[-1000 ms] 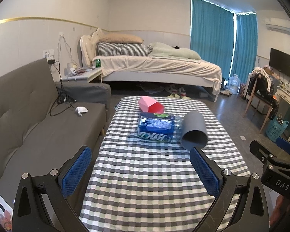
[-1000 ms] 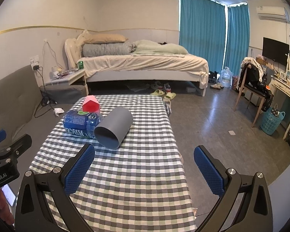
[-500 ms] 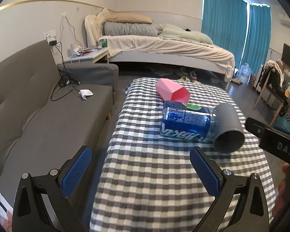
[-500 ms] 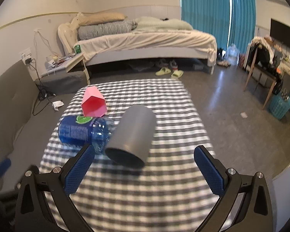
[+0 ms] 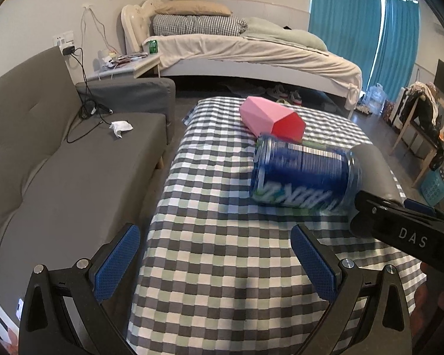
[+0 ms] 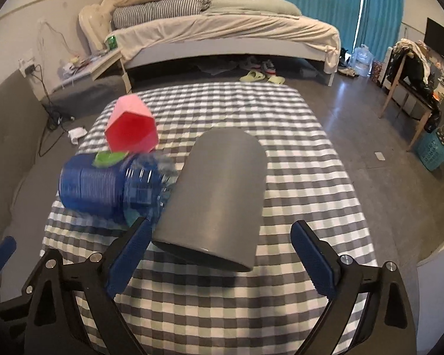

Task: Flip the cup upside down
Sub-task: 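Reach the right gripper to the grey cup and close around it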

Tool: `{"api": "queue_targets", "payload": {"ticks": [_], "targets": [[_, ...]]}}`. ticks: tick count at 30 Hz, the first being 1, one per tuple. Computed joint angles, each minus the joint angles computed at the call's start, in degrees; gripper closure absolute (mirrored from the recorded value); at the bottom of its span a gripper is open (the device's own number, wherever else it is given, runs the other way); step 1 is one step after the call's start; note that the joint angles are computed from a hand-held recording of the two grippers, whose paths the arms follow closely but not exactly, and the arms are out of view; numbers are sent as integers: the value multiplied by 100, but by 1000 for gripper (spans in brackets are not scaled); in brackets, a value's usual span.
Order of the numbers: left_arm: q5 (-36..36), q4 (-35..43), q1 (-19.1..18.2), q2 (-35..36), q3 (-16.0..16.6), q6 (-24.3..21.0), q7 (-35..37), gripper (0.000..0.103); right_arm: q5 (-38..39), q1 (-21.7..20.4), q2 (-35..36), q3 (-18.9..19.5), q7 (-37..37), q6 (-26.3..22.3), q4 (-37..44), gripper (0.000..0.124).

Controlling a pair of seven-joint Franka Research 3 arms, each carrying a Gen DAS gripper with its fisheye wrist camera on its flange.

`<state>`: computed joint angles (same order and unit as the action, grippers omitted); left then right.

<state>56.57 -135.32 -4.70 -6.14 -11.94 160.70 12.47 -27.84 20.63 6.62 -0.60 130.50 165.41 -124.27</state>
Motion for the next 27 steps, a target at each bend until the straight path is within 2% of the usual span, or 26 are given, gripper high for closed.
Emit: {"api": "queue_targets", "payload": {"ticks": [3,4,10,14,18,23,27], "targets": [[-64,-56,-9,-20,7,-14,40,0,899,-171,30,218,-811,122,-61,47],[-104,-73,-10,-38,12,-26,70,0,868,-115,19,177,-807,76,-42,47],[-86,-183,-13,-284,-66,-154,22,0,1133,-76,-360,247,-1118,144,-419,48],[-43,-330,9,-559,-159,-181,-100,0,1563,-177,-931,453,-1634,118,-997,48],[-109,-520,-13,-900,-312,-282,-194,0,1569,-321,-1556,754,-1812,124,-1659,48],[-218,-862,-99,-1295,-513,-368,-337,0,2216,-249,-2300,848,-2604,162,-2480,48],[-516,-1063,-241,-1520,-613,-468,-219,0,2836,-112,-2763,790,-3227,14,-2875,48]]}}
